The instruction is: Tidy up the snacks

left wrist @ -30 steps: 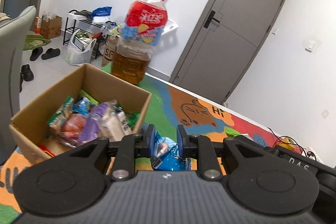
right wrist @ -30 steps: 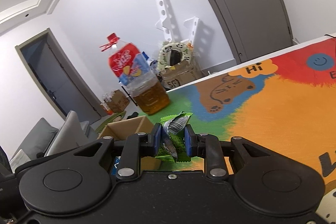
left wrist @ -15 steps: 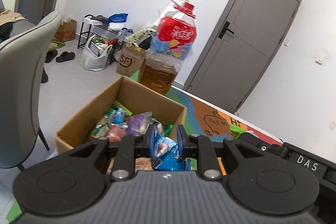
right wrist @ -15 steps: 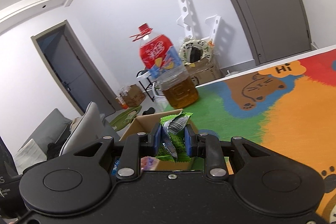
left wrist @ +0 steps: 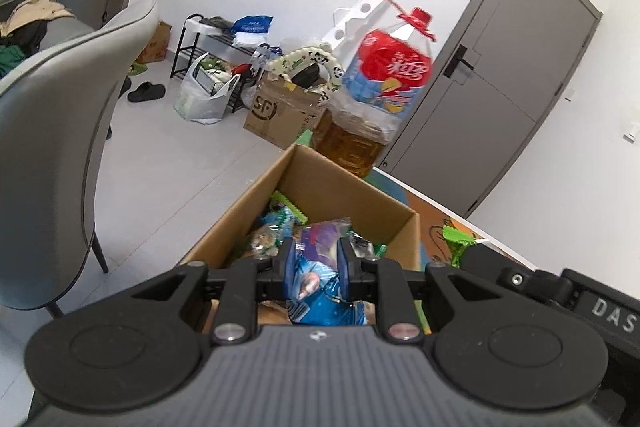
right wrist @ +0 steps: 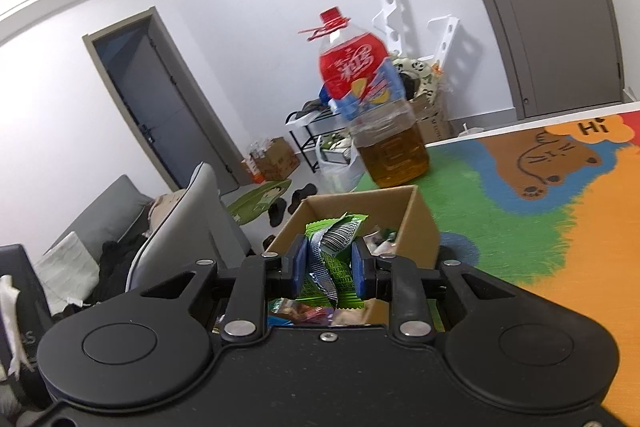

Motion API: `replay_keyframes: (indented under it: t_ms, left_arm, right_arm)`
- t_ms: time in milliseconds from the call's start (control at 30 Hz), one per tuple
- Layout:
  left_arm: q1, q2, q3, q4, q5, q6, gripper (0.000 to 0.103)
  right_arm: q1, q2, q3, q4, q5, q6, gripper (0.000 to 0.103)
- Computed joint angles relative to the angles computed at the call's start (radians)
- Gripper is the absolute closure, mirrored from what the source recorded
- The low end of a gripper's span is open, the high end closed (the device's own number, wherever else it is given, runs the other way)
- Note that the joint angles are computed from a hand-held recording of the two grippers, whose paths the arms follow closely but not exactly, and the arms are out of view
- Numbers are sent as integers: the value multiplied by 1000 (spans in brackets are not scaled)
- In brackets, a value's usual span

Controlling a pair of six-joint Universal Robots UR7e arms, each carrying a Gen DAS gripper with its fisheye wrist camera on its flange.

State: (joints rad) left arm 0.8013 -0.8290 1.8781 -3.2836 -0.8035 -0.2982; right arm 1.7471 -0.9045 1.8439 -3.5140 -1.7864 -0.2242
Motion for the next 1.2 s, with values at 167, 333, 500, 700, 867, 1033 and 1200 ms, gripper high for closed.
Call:
replay_keyframes:
  t_ms: [167, 333, 500, 700, 867, 1033, 1200]
  left_arm:
    - [20, 1, -12, 19, -30, -3, 81]
    - [28, -16, 3, 14, -43, 0, 76]
    - [25, -45, 33, 3, -23, 5, 63]
    - [19, -87, 71, 5, 15, 23, 44]
    - [6, -110, 101, -4, 14, 56, 27]
    - [-14, -131, 126, -1, 7, 82, 17]
    - [-44, -146, 149, -4, 10, 109, 9]
  right_arm:
    - [12, 23, -28, 12, -29, 1, 79]
    - [26, 37, -40, 23, -50, 2, 78]
    - [40, 57, -58, 40, -42, 5, 77]
    - [54, 60, -56, 48, -66, 20, 69]
    - [65, 37, -16, 26, -103, 23, 60]
    - [74, -5, 39, -7, -140, 17, 49]
    - [77, -55, 94, -39, -173, 17, 38]
